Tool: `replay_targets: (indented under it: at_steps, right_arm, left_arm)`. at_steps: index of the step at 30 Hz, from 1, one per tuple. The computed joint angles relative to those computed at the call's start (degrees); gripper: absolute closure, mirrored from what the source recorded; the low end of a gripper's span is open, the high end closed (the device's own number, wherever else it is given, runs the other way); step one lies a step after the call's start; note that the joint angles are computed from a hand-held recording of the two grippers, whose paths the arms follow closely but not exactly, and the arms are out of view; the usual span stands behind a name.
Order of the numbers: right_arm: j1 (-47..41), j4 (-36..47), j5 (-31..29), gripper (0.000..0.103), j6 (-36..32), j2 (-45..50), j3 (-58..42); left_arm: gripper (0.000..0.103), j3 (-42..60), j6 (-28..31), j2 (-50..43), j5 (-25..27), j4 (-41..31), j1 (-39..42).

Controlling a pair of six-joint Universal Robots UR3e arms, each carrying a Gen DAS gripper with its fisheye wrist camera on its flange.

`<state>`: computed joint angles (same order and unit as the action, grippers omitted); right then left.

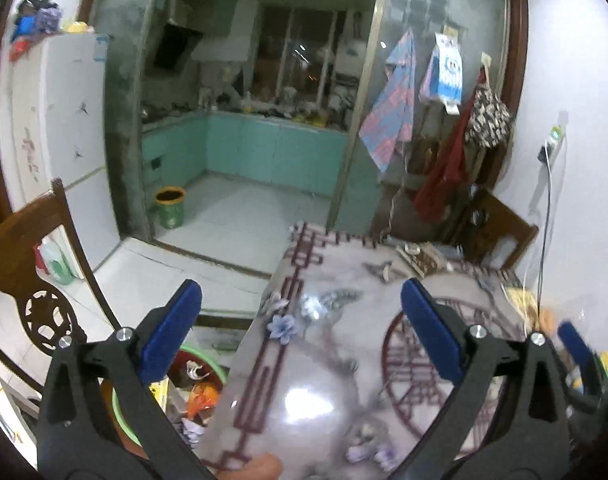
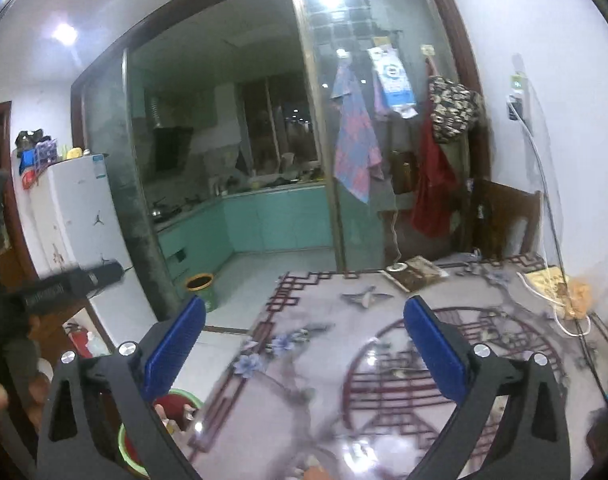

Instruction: Collect trash

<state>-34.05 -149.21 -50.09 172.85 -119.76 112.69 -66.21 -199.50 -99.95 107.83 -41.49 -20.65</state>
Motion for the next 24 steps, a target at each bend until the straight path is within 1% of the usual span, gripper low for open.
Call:
replay_targets:
  at_steps: [2,4,5,7,9,11,12,15,20,24]
  right_arm:
    - [-6.81,5.42,4.91,0.007,-4.94,-2.02,0.03]
    - [-11.04,10.11,8.12,0.007,-8.71,-2.58,-0.46]
    - [-14.03,13.53,10.14,0.007,-11.14,-3.30,-0.78]
    - [-17.67,17.95,12.28,0.007,-14.71,-3.25,-1.58]
    - [-22.48,25.48,15.74,0.007,-20.42,-5.06,-2.02]
    - [-25.45,30.31,17.84,0.007,-24.57,-5.67,-2.51]
    - [-26.46,31.48,18.53,0.007,-25.97,-5.55,-2.57]
    - [-28.76,37.08,20.01,0.007,-30.23,-6.37,-3.27]
    - [-30.80,43.55,21.76,0.007,-34.17,-6.63,-4.82]
    - [-31.18,45.42,22.13,0.007,-35.24,-7.26,-5.25]
  left_arm:
    - [0.005,5.24,-1.75,-4.06,8.53,-0.31,-5.21]
    - [0.005,10.52,-3.26,-7.75,14.41,-1.71,-9.20]
    - [0.005,13.65,-4.52,-9.63,16.36,-3.57,-10.77]
    - [0.005,18.28,-7.48,-12.19,18.85,-7.65,-12.74]
    - [0.005,23.07,-10.08,-14.74,20.54,-11.79,-14.18]
    - [0.005,27.56,-11.81,-17.30,21.89,-15.25,-15.31]
    - [0.005,29.66,-12.34,-18.49,22.65,-16.89,-15.90]
    - [0.005,31.29,-13.20,-19.32,23.67,-18.94,-17.08]
    - [0.005,34.87,-14.19,-21.08,24.88,-22.07,-18.14]
    - [0.005,34.99,-14.93,-20.88,24.50,-22.82,-18.20]
